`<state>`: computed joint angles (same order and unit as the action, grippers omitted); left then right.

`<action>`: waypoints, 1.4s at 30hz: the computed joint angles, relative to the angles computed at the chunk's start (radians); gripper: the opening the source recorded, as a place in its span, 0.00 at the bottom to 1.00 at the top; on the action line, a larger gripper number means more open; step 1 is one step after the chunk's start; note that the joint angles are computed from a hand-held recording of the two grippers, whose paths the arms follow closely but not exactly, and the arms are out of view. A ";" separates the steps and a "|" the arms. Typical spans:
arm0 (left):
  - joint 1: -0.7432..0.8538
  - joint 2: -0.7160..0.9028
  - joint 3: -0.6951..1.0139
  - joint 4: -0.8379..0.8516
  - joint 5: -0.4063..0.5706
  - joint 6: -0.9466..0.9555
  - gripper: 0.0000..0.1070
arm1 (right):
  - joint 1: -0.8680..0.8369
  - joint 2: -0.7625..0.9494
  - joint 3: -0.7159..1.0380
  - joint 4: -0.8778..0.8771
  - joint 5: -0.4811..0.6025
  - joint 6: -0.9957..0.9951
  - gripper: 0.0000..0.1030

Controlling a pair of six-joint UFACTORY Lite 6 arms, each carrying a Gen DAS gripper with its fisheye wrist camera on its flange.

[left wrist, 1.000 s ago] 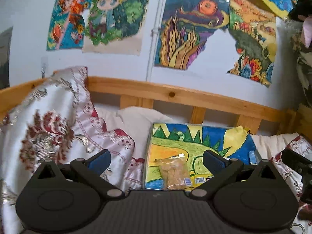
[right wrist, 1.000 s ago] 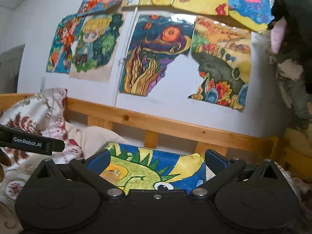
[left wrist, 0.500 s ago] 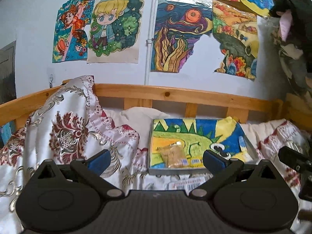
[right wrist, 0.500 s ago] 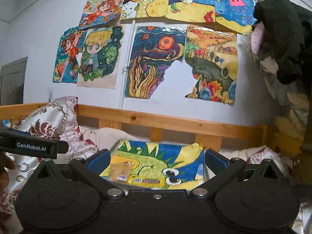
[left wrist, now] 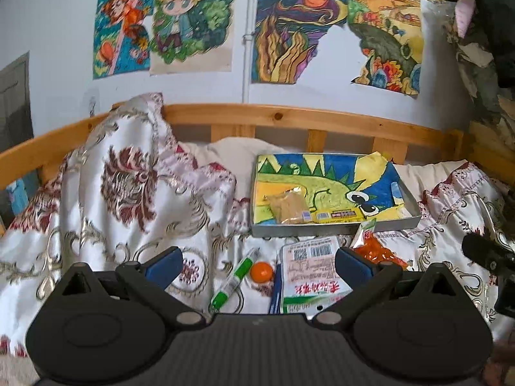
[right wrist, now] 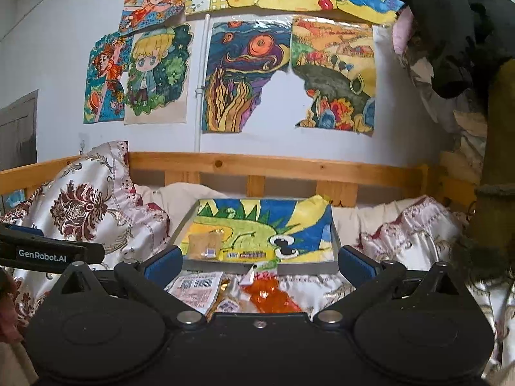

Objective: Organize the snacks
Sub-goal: 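Open both grippers and lift both tools away from the tray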

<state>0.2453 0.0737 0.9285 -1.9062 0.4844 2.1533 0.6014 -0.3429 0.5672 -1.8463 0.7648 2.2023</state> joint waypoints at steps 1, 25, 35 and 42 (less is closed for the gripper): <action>0.011 0.002 0.004 0.043 0.009 -0.048 0.96 | 0.008 -0.002 -0.003 0.018 0.000 -0.004 0.99; -0.035 0.056 0.083 0.487 -0.141 -0.477 0.96 | -0.004 0.129 0.052 0.295 -0.151 -0.116 0.99; -0.062 0.175 0.236 0.884 -0.098 -0.860 0.96 | -0.041 0.170 0.097 0.362 -0.200 -0.212 0.99; -0.049 0.291 0.383 0.976 0.021 -0.967 0.96 | -0.092 0.199 0.132 0.409 -0.275 -0.281 0.99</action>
<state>0.1958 0.3647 1.3115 -0.9305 0.5053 1.1866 0.5095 -0.1441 0.6993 -1.4372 0.4894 1.9217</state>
